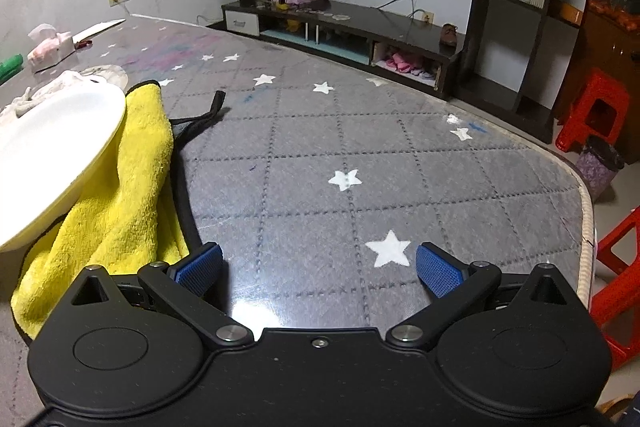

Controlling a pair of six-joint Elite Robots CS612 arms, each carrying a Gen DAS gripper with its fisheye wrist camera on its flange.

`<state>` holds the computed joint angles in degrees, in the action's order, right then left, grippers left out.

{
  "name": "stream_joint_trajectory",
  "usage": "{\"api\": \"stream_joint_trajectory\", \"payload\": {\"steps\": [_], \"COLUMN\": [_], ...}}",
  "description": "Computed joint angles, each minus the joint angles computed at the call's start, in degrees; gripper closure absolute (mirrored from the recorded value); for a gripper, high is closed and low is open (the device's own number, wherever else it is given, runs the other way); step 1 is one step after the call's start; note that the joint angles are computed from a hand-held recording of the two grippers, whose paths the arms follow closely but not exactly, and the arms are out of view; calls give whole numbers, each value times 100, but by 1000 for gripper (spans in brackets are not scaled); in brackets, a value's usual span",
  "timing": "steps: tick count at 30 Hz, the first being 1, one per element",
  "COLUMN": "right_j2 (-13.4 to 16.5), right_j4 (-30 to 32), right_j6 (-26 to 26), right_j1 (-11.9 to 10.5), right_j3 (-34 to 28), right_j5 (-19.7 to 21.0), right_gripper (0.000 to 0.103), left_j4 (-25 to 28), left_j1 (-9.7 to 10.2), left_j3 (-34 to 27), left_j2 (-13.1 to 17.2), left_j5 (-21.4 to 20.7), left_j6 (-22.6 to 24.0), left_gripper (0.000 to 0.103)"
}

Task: Clean bowl
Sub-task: 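Move the left gripper toward the rim of the white bowl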

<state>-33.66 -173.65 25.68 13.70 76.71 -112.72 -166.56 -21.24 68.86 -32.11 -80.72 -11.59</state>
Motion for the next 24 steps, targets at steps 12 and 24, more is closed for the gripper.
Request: {"api": "stream_joint_trajectory", "payload": {"steps": [12,24], "right_j2": [42,-86], "right_j4": [-279,65], "right_j6": [3,51], "right_j1": [34,0], "right_j3": [57,112], "right_j5": [-164,32], "right_gripper": [0,0], "left_j4": [-103,-284], "left_j1": [4,3], "left_j3": [266,380], "left_j2": [-192,-272], "left_j5": [-100,-179], "left_j6": [73,120], "left_gripper": [0,0]}}
